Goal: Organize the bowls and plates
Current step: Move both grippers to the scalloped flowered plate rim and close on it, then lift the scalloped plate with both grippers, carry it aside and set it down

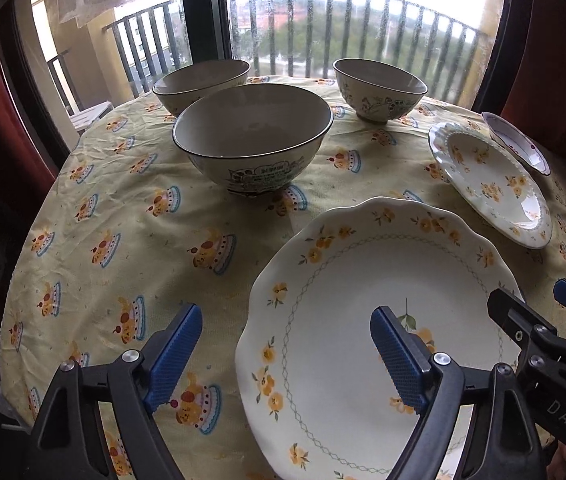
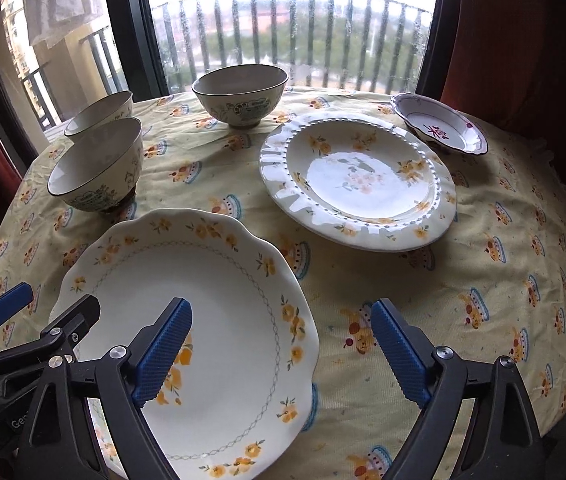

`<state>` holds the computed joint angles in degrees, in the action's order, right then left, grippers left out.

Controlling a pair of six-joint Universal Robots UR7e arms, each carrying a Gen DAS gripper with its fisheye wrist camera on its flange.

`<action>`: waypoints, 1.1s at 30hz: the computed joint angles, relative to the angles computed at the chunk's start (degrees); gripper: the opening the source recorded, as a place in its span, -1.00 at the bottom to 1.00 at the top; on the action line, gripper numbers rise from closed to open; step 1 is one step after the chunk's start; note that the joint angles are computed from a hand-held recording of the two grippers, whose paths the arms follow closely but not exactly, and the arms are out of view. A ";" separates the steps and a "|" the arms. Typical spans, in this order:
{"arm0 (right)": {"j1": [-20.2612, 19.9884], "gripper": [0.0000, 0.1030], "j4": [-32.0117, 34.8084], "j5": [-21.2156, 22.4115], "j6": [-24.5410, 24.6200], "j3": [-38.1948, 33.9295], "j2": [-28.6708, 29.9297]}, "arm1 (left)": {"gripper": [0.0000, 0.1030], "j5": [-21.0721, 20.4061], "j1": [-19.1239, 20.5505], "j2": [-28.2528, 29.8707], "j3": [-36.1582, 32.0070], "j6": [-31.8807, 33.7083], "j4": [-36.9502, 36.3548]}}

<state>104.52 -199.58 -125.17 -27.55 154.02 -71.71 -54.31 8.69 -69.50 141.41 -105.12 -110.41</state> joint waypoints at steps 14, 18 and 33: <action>0.35 0.50 4.44 -8.64 8.52 -3.04 8.26 | 0.28 -1.94 7.66 -1.32 3.42 15.92 -15.18; 1.06 0.47 6.14 -9.03 9.23 -3.51 8.62 | 0.27 -2.18 7.56 -1.63 3.77 15.52 -15.96; -0.09 0.42 18.49 -7.85 14.08 -6.03 4.02 | 0.28 -4.76 7.86 1.85 0.01 16.16 -13.23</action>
<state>104.43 -181.09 -133.02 -13.47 147.99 -67.69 -59.07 16.56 -67.65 141.42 -88.96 -123.64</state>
